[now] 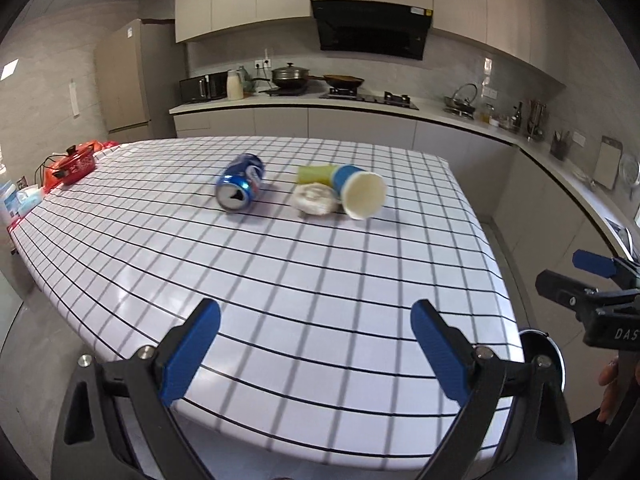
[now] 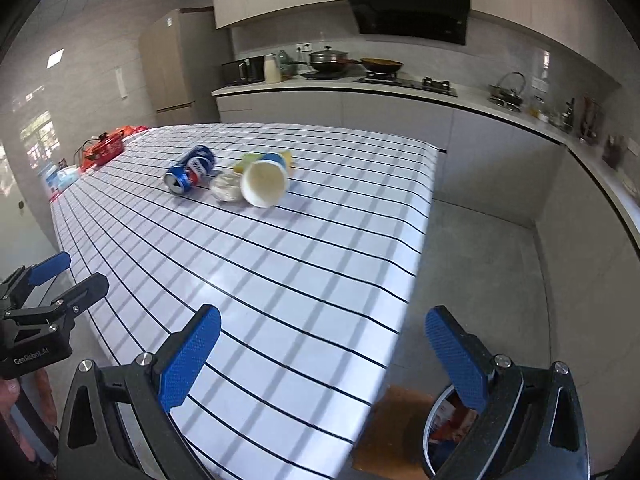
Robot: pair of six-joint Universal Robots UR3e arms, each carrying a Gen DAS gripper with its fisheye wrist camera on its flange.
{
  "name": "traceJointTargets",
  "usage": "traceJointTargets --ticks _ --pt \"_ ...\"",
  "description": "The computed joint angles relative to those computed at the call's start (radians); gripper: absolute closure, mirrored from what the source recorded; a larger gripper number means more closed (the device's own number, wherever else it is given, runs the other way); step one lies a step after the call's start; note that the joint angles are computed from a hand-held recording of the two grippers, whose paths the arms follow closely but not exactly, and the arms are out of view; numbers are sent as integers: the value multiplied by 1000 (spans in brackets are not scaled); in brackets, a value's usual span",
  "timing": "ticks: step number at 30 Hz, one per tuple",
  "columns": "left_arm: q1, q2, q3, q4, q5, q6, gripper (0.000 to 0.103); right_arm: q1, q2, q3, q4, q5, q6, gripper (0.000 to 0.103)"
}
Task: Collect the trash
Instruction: 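Move both grippers back toward the can and cup on the island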
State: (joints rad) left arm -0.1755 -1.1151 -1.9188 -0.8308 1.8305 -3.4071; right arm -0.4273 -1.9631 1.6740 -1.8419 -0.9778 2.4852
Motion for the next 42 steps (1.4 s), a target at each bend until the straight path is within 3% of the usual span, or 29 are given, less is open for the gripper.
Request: traceJointTargets --ticks 5,11,24,29,34,42 --pt "161 79 -34 -13 -110 91 6 170 101 -47 -140 -83 154 0" --pt "355 135 -50 -44 -265 201 6 280 205 -122 -206 -134 249 0" --pt "473 -18 -47 93 -369 284 7 440 438 -322 -319 -230 354 1" --pt "572 -134 -20 145 -477 361 7 538 641 -520 -327 -326 446 10" --pt "612 -269 41 183 -527 403 11 608 839 -763 -268 -391 504 17" --pt "641 -452 158 213 -558 435 12 656 1129 -1167 -130 -457 570 19"
